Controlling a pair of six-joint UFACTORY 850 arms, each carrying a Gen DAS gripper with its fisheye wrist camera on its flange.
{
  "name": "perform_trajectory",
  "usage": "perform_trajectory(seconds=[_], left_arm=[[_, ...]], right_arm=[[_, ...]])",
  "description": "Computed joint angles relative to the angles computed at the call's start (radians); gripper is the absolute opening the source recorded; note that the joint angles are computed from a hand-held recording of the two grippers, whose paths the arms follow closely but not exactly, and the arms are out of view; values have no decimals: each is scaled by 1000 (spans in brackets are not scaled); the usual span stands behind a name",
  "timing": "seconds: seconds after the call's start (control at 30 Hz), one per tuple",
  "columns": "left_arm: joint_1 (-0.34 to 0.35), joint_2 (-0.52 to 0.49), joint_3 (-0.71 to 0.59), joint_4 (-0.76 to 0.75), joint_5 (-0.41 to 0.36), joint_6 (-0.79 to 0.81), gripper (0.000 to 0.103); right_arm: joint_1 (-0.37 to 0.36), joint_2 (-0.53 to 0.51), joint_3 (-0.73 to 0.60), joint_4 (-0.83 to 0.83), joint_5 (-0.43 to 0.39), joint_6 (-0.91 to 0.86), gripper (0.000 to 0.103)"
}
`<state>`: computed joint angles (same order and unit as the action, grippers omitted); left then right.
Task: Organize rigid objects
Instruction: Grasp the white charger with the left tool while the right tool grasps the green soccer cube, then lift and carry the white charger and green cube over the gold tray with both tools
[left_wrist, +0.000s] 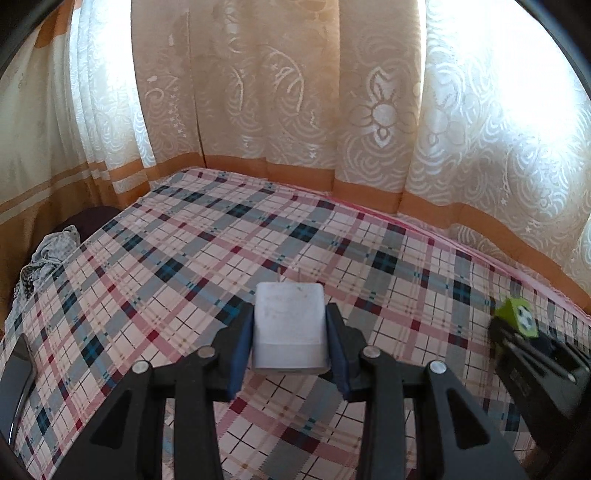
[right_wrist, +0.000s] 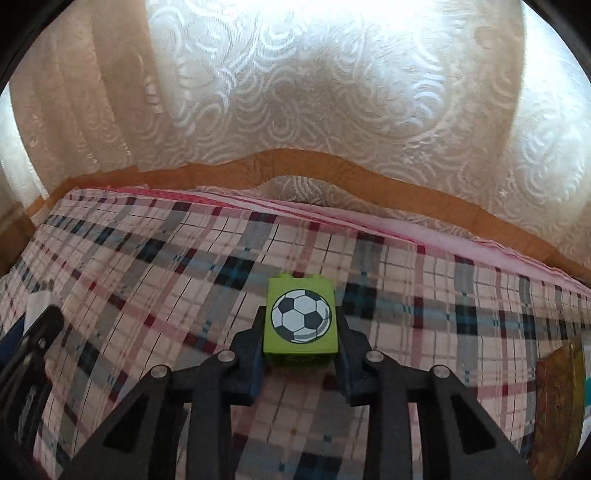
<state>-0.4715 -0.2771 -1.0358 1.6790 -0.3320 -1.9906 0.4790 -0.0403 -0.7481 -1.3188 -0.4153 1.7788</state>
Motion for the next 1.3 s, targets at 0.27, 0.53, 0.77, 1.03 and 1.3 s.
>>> perform_trajectory(seconds=[0.27,0.53,0.77,1.03,1.3], left_arm=[[-29,35,40,138,-32,-117,37],[-92,85,103,345,-79,-282,37],[-141,116,149,421,-145,-350,37],[-190,140,182,503,-182,-410,37],[-215,160,205,496,-179,-419,37]], right_arm=[[63,236,204,-241,-136,216,34],[121,389,327,-256,-238,264,34],[150,484,391,-292,-291,357,34],[187,551,434,-257,-328,348,34],[196,597,456,-229,-336,335,34]])
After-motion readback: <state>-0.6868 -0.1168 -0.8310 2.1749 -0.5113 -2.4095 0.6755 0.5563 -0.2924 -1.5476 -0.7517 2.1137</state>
